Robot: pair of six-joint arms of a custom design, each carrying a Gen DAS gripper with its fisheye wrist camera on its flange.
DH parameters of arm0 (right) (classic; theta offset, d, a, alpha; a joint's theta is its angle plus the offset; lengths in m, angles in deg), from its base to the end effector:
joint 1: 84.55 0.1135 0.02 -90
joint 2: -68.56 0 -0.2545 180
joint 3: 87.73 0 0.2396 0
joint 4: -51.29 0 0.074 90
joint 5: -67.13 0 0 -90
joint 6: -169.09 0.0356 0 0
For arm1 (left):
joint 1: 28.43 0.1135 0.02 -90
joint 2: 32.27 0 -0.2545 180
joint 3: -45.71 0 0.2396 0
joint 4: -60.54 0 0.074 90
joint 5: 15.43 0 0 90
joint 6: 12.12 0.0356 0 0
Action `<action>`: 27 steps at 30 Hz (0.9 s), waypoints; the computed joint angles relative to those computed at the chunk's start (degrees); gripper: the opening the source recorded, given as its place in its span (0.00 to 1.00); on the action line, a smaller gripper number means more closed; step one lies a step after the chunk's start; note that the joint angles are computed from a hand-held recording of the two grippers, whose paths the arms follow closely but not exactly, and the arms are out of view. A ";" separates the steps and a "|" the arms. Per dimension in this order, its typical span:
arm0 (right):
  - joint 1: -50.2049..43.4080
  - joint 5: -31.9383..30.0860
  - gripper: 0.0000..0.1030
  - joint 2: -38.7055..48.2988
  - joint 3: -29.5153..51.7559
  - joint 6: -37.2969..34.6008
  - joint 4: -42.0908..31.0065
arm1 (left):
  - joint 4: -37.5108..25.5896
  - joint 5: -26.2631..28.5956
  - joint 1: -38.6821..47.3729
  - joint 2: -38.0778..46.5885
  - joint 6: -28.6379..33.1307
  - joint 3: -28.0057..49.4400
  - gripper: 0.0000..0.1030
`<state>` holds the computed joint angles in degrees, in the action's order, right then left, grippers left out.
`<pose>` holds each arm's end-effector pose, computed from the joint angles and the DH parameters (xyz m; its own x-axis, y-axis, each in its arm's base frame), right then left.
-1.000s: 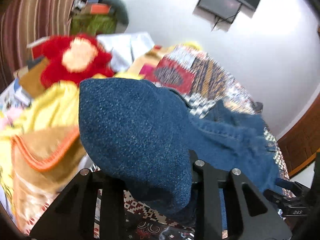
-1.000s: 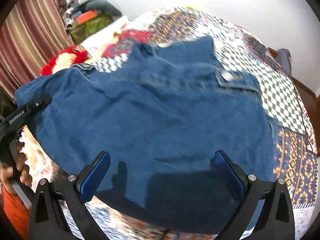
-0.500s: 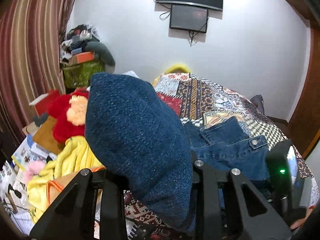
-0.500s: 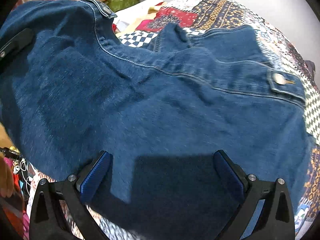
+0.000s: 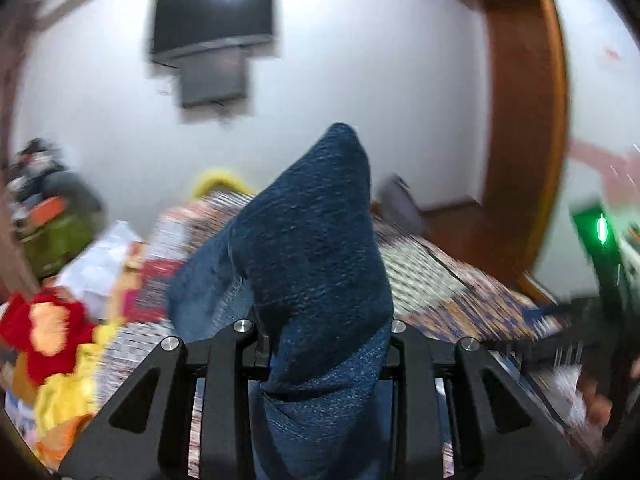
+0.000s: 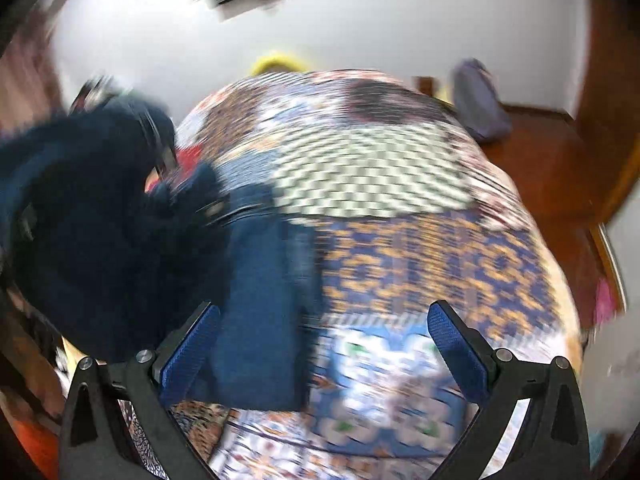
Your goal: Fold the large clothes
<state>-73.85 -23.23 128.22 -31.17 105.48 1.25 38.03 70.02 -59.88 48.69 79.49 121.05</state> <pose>0.1930 0.0367 0.2325 -0.7884 0.3034 -0.5351 0.1798 0.9456 0.2711 0.2702 -0.1620 0.2898 -0.3891 0.2708 -0.8805 0.4715 0.8796 0.0622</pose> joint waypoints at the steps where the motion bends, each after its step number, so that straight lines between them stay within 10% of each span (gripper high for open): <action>1: -3.62 -1.58 1.00 -2.36 -1.04 -1.17 -1.43 | -0.98 0.19 -1.80 1.99 0.42 0.63 0.28; 12: -15.22 -4.31 1.00 -13.51 -7.46 -10.54 -10.70 | -8.44 -3.11 -10.91 11.14 5.48 -2.99 0.38; 16: -10.52 -2.22 1.00 -13.08 -7.27 -8.66 -9.98 | -13.74 2.46 -11.37 6.93 7.26 -4.64 0.80; 21: -5.60 -1.80 1.00 -13.57 -3.74 -5.14 -10.56 | -18.20 1.79 -10.96 -0.20 5.41 -7.41 0.81; 27: 1.14 -4.87 1.00 -9.88 -0.22 -0.40 -8.07 | -24.75 15.38 4.72 -9.05 7.24 -8.42 0.84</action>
